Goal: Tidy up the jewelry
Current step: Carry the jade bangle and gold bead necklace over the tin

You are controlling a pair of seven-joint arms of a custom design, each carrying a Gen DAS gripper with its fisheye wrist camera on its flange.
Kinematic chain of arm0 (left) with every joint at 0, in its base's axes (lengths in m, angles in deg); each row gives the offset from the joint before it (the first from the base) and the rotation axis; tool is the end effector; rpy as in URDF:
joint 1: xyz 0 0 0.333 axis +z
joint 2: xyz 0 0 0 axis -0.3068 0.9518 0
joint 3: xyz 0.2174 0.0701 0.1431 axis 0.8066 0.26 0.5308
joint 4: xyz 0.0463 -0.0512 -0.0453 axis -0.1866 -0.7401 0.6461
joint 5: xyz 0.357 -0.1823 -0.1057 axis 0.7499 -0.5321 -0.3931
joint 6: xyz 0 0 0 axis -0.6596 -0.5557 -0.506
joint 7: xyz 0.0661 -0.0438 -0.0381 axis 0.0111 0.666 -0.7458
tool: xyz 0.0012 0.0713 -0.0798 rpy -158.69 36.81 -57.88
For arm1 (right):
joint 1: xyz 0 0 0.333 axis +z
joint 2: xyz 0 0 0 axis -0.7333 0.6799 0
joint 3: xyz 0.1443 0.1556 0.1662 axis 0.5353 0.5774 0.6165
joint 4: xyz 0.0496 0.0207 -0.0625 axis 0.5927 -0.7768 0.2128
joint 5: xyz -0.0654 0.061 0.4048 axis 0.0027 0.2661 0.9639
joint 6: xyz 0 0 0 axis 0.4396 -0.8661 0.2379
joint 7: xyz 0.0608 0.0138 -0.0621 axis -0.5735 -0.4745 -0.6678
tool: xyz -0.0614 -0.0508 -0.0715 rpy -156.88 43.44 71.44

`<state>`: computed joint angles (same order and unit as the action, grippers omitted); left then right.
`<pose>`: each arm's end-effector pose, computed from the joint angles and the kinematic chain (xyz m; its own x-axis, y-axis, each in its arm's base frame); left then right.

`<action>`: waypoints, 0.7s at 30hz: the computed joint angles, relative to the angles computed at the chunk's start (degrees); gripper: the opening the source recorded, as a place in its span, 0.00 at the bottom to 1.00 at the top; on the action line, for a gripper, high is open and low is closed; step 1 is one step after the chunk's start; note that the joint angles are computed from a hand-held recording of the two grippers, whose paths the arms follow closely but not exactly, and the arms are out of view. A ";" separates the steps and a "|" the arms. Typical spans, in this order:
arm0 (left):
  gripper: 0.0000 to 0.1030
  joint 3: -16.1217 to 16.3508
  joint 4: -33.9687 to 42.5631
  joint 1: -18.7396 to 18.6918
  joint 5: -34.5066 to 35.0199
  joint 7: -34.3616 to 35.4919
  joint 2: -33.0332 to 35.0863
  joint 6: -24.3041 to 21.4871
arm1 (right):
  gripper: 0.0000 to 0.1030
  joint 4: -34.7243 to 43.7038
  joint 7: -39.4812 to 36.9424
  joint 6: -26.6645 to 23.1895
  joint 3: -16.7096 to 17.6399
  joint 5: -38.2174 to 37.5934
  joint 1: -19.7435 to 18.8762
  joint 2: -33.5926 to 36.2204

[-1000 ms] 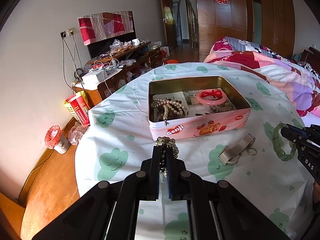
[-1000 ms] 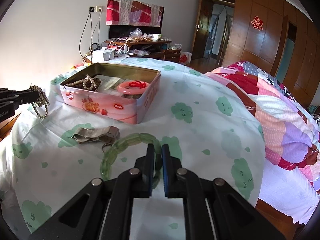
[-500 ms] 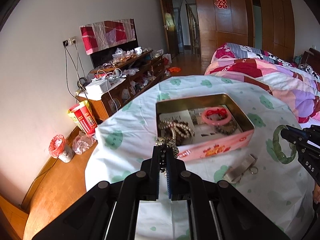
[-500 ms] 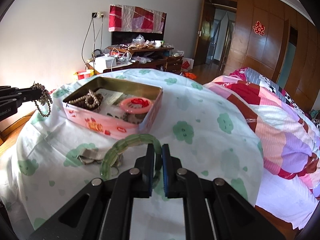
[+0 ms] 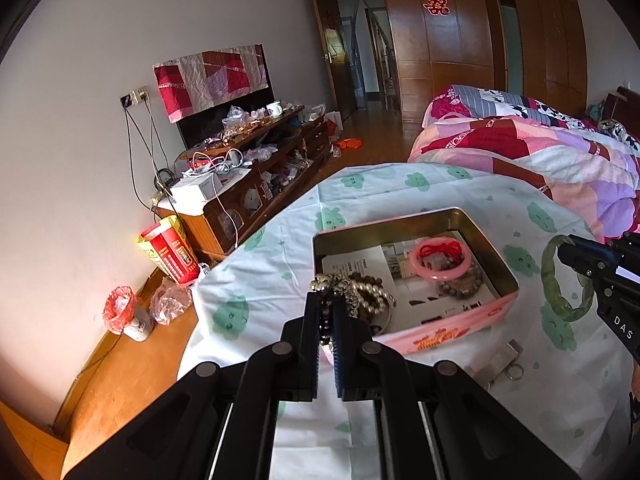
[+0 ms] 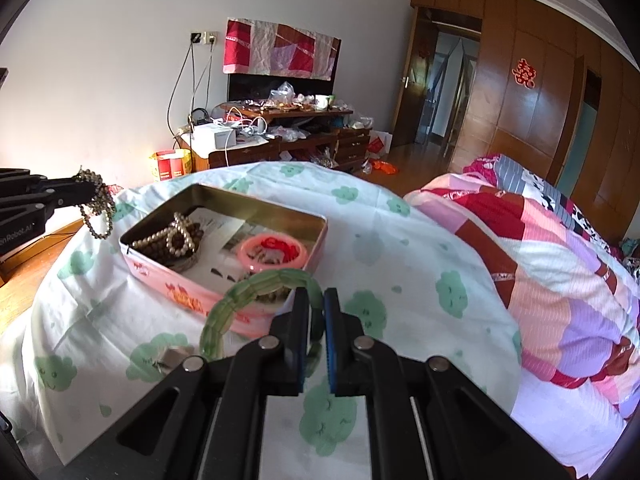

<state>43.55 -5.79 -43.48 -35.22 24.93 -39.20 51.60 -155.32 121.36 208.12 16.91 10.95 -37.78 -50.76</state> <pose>0.6155 -0.3633 0.5499 -0.1166 -0.9760 -0.1837 -0.6068 0.2165 -0.7648 0.6188 0.1150 0.5109 0.2763 -0.9528 0.1259 -0.5467 -0.2635 -0.7948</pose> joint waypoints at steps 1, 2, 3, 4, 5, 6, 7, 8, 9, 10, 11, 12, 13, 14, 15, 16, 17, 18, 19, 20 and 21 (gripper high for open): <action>0.04 -0.01 0.94 -0.01 -0.02 0.54 0.58 -0.28 | 0.09 0.71 0.01 -0.20 0.04 -0.12 0.04 0.42; 0.04 0.02 1.79 -0.02 -0.18 1.13 1.11 -0.51 | 0.09 1.60 -0.26 -0.41 0.15 0.03 0.06 0.96; 0.04 0.10 2.92 -0.08 -0.37 1.71 1.81 -0.86 | 0.09 1.80 -0.27 -0.45 0.23 -0.05 0.06 1.04; 0.04 0.26 3.91 -0.23 -0.43 2.17 2.45 -1.15 | 0.09 2.69 -0.48 -0.64 0.34 -0.06 0.07 1.61; 0.04 0.42 4.92 -0.35 -0.60 2.71 3.13 -1.42 | 0.09 3.18 -0.62 -0.68 0.44 -0.02 0.05 1.93; 0.04 0.59 5.76 -0.44 -0.89 3.14 3.71 -1.55 | 0.09 3.95 -1.13 -0.89 0.64 0.43 0.00 2.43; 0.04 0.72 7.01 -0.51 -1.35 3.79 4.53 -1.89 | 0.09 4.38 -1.51 -1.05 0.80 0.80 -0.07 2.67; 0.04 0.90 8.49 -0.68 -1.76 4.56 5.52 -2.38 | 0.09 5.15 -1.73 -1.25 0.94 0.95 -0.09 3.17; 0.04 1.17 9.33 -0.87 -2.02 5.01 6.10 -2.62 | 0.09 5.97 -1.77 -1.48 1.06 0.92 -0.09 3.72; 0.04 1.39 10.73 -1.13 -2.32 5.64 7.08 -3.12 | 0.09 6.60 -1.90 -1.67 1.19 1.01 -0.14 4.18; 0.04 1.57 12.34 -1.36 -2.79 6.46 8.19 -3.70 | 0.09 7.42 -1.84 -1.96 1.28 0.87 -0.15 4.76; 0.04 1.82 13.91 -1.62 -3.23 7.17 9.27 -4.23 | 0.09 8.04 -1.62 -2.18 1.33 0.54 -0.14 5.21; 0.04 2.15 15.11 -1.89 -3.53 7.77 10.09 -4.56 | 0.09 8.89 -1.35 -2.41 1.37 0.08 -0.10 5.88; 0.04 2.49 17.13 -2.25 -3.80 8.44 11.44 -5.15 | 0.09 9.60 -1.03 -2.53 1.39 -0.41 -0.08 6.49; 0.04 2.81 19.09 -2.54 -4.22 9.09 12.75 -5.64 | 0.09 10.30 -0.99 -2.79 1.50 -0.58 -0.16 7.06; 0.04 3.12 20.61 -2.81 -4.69 9.66 13.77 -6.04 | 0.09 11.06 -1.03 -2.99 1.66 -0.68 -0.22 7.74; 0.04 3.38 23.10 -3.05 -5.35 10.53 15.44 -6.79 | 0.09 11.91 -1.11 -3.25 1.84 -0.71 -0.30 8.48; 0.04 3.78 24.22 -3.28 -5.80 10.93 16.20 -7.09 | 0.09 12.46 -0.93 -3.53 1.89 -0.98 -0.32 8.94; 0.04 4.13 26.77 -3.56 -6.38 11.55 17.90 -7.91 | 0.09 13.25 -0.46 -3.88 1.81 -1.54 -0.23 9.58; 0.04 4.46 29.25 -3.77 -7.09 12.18 19.59 -8.67 | 0.09 14.28 -0.15 -4.24 1.83 -1.93 -0.19 10.42; 0.04 4.75 31.91 -3.94 -7.93 12.88 21.38 -9.54 | 0.09 15.20 0.04 -4.54 1.91 -2.19 -0.20 11.14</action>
